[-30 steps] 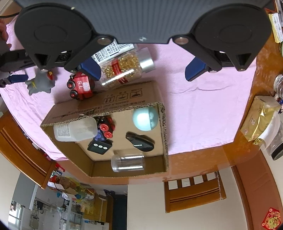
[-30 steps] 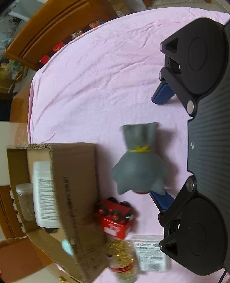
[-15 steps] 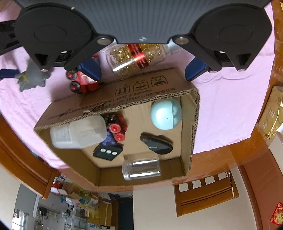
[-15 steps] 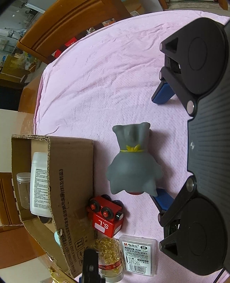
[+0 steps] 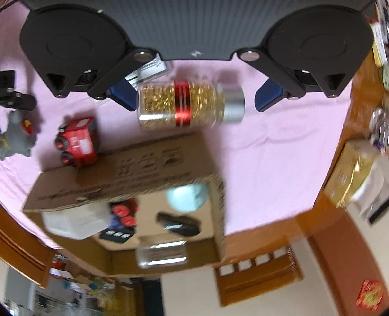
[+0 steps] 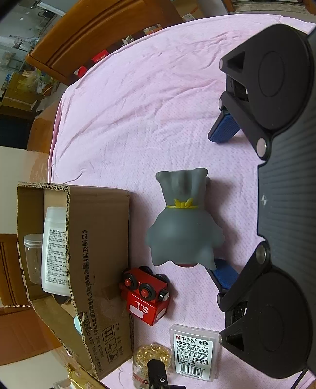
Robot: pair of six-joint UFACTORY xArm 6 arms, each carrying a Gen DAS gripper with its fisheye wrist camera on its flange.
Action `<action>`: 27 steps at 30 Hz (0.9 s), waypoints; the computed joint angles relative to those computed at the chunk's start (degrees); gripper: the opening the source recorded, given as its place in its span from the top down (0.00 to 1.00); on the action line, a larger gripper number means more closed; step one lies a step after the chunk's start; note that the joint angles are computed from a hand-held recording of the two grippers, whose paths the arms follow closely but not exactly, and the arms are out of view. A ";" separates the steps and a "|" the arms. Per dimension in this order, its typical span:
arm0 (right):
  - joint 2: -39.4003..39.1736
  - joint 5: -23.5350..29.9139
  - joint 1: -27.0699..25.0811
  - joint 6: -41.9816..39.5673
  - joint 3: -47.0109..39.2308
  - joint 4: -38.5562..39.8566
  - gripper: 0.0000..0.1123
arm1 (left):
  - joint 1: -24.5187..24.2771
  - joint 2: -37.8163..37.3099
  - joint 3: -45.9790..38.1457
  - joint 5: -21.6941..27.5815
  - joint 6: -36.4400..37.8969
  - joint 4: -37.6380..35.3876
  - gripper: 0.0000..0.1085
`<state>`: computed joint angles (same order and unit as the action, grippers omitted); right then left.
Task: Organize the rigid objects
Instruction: 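Grasp the gold capsule bottle with the left tool while the right tool holds the cat figurine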
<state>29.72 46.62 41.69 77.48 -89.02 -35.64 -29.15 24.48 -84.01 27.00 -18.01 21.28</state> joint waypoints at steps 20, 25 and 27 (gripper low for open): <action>-0.17 -1.30 -0.51 -0.45 0.14 0.82 0.08 | 0.66 4.73 -3.02 -2.47 3.89 -4.44 0.07; 0.09 -2.27 -0.61 -0.03 -0.85 -0.70 0.08 | 0.54 5.17 -3.90 -2.61 5.85 -6.34 0.13; 0.51 -1.86 -0.61 -0.43 -1.75 -0.48 0.08 | 0.53 5.21 -4.12 -2.38 5.82 -6.48 0.13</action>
<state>30.23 44.76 41.08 77.05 -90.77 -36.12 -28.62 29.69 -88.13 24.62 -12.19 14.80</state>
